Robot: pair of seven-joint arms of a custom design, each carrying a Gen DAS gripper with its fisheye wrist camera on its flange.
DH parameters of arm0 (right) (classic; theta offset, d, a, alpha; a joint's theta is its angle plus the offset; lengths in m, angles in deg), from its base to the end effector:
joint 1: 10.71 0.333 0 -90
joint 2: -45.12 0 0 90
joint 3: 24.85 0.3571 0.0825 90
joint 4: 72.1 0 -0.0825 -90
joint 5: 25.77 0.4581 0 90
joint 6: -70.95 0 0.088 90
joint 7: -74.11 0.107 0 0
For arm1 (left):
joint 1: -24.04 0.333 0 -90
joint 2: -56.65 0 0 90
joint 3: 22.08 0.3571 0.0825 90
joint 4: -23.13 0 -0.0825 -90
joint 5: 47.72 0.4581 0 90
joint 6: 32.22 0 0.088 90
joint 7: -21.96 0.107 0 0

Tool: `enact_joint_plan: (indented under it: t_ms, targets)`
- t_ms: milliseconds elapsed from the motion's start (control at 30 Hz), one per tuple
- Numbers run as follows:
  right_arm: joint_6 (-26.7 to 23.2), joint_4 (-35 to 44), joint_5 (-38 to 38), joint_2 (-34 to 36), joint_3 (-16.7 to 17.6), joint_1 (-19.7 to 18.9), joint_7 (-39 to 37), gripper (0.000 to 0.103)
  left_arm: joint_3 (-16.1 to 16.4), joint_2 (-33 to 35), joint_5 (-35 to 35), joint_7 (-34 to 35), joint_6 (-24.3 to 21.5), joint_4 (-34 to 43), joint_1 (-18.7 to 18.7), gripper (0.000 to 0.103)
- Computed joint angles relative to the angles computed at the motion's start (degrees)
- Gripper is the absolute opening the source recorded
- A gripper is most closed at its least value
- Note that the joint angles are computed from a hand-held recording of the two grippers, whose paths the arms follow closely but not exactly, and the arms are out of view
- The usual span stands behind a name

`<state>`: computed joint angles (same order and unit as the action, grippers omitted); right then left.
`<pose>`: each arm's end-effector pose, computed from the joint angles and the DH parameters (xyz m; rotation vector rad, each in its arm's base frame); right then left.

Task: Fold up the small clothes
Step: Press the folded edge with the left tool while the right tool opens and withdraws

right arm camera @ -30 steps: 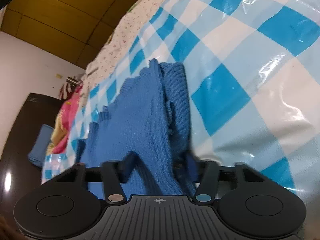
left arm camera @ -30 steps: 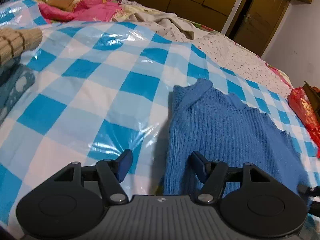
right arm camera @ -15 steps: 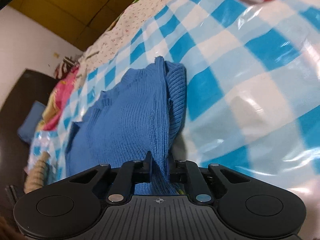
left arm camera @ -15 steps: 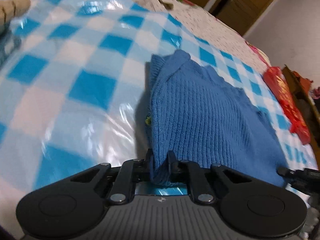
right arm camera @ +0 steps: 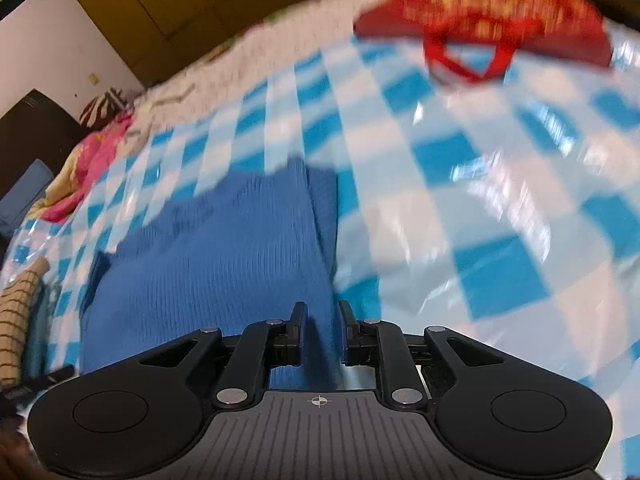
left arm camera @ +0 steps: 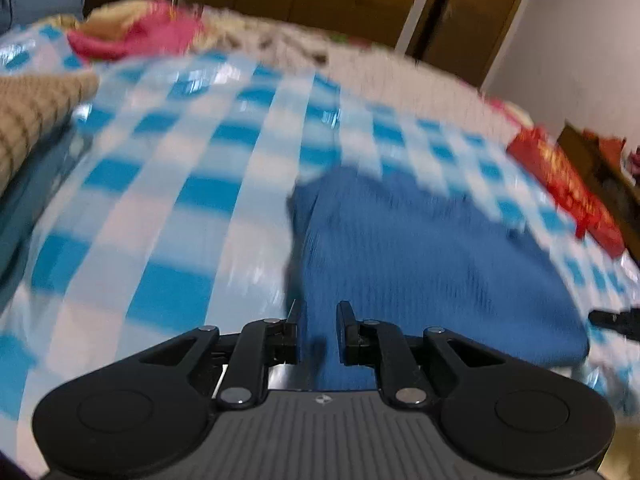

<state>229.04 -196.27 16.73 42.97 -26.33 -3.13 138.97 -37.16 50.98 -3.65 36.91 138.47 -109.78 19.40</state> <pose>0.6290 0.0387 0.4760 -1.6411 1.7475 -0.2569 0.5360 -0.2459 0.4489 -2.0328 1.5933 -0.9712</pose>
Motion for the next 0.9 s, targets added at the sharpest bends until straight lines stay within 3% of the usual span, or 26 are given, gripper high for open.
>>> enact_joint_plan:
  t_ms: [67, 167, 267, 367, 533, 633, 733, 767, 900]
  targets:
    - [0.4, 0.8, 3.6, 0.3, 0.0, 0.4, -2.8, 0.017, -0.3, 3.0, 5.9, -4.5, 0.8, 3.3, 1.1, 0.026]
    - [0.9, 2.4, 5.8, 1.7, 0.5, 0.6, -4.5, 0.017, 1.5, 8.2, 13.7, -11.4, -1.6, 8.8, -0.4, 0.026]
    - [1.0, 4.5, 9.1, 3.6, 1.2, 0.3, -8.4, 0.017, 3.4, 10.5, 10.7, -11.6, -6.0, 10.3, -2.5, 0.026]
    - [-0.3, 7.3, 13.3, 6.4, 2.1, -0.6, -12.5, 0.017, 5.8, 9.4, 9.9, -14.6, -5.9, 8.3, -4.1, 0.04]
    - [1.6, 11.2, 6.6, 11.8, 2.9, -1.2, -4.3, 0.017, 5.7, 7.0, 10.6, -14.2, -10.6, 7.1, -5.3, 0.04]
    - [1.9, 11.0, 9.6, 11.6, 4.8, -3.4, -5.3, 0.017, 5.0, 6.0, 14.8, -17.1, -11.0, 7.0, -5.4, 0.039]
    - [3.9, 9.9, -4.1, 11.9, 2.5, -1.4, 5.5, 0.017, 4.3, 6.7, 17.4, -16.7, -11.5, 8.4, -5.7, 0.04]
    - [3.0, 10.1, -5.0, 12.1, 2.6, -2.0, 6.9, 0.017, 4.1, 7.2, 16.5, -14.8, -11.4, 8.8, -5.9, 0.04]
    - [2.1, 8.9, 0.0, 10.4, 4.5, -4.8, 6.0, 0.017, 4.2, 7.9, 12.7, -10.7, -11.0, 8.9, -6.9, 0.04]
